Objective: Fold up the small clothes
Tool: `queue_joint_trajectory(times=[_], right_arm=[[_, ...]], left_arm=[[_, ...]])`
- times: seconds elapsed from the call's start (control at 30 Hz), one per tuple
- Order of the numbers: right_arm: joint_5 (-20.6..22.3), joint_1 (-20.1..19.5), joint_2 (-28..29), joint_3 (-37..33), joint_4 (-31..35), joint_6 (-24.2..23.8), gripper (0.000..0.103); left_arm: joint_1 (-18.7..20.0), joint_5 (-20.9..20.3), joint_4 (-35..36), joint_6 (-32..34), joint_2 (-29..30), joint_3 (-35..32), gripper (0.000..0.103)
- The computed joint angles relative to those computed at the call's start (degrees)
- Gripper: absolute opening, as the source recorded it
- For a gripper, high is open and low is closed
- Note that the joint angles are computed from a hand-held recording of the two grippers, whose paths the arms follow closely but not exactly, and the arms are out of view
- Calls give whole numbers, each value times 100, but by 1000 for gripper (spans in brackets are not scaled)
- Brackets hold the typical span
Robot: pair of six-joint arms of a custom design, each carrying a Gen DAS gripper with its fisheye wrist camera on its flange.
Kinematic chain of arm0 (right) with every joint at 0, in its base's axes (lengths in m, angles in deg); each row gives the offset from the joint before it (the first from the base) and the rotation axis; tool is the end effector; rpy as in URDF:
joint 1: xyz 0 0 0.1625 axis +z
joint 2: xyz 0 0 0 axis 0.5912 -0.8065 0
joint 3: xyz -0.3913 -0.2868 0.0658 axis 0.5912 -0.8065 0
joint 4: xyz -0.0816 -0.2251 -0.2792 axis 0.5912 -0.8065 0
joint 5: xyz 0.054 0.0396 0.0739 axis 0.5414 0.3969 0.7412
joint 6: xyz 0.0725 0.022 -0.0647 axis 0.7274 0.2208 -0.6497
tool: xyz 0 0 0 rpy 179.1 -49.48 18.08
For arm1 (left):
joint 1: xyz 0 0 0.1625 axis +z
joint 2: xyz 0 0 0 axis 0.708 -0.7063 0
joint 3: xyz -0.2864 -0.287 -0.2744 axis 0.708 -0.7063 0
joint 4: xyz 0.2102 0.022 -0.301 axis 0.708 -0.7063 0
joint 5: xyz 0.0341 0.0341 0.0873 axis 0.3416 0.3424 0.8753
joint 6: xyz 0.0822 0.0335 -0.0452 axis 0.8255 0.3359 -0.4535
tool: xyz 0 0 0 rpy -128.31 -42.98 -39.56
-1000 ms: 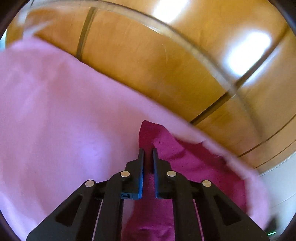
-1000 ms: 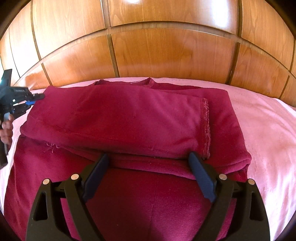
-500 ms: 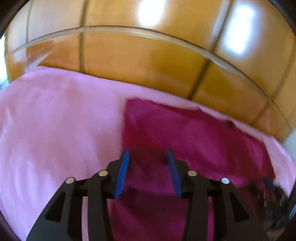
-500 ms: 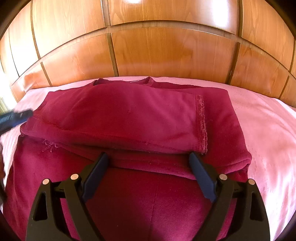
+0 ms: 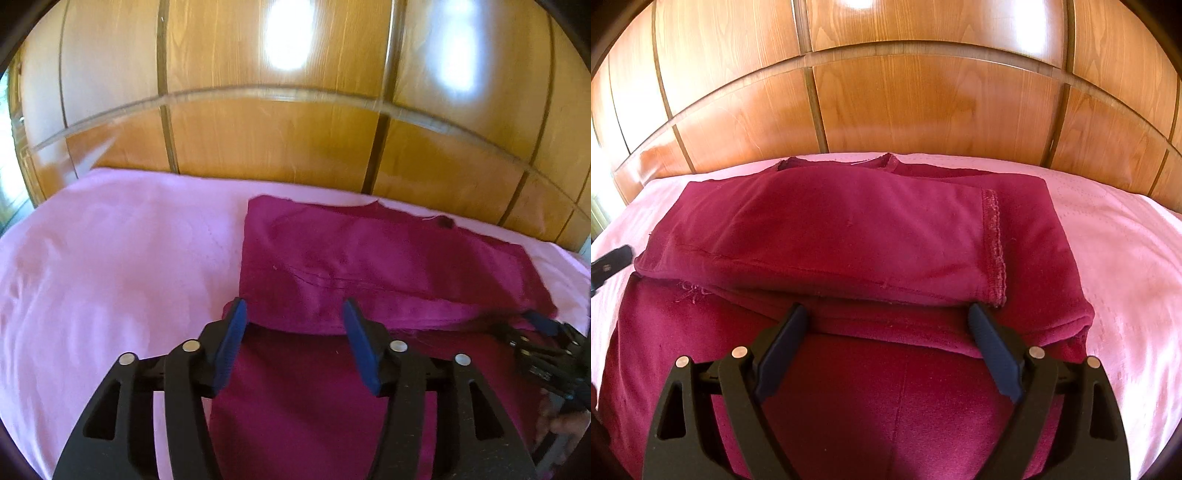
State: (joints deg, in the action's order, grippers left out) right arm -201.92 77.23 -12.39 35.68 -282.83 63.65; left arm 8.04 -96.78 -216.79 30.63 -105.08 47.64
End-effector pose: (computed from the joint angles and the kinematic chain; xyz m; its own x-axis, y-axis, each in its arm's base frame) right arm 0.3303 -0.5750 -0.0199 -0.7516 -0.2245 0.6202 -0.5408 0.7481 -0.3846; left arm -0.0825 -0.4797 0.3417 -0.7230 -0.2126 -0.6573 0.4011 0.6455 -0.6500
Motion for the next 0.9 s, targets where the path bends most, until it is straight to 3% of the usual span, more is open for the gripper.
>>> queue_joint_trajectory(times=[0.17,0.53,0.9], right_arm=[[-5,0,4,-8,4,-6,89],[-1,-3,14,-12,-3,-13,89],[-36,3,30,-30,10,-39,90]], left_arm=[[-322,81,327,-519,-337,338,54],[-629,215,1261,-1458,-862,726,55],[-861,207,2728,-2714,-1456,1006,55]])
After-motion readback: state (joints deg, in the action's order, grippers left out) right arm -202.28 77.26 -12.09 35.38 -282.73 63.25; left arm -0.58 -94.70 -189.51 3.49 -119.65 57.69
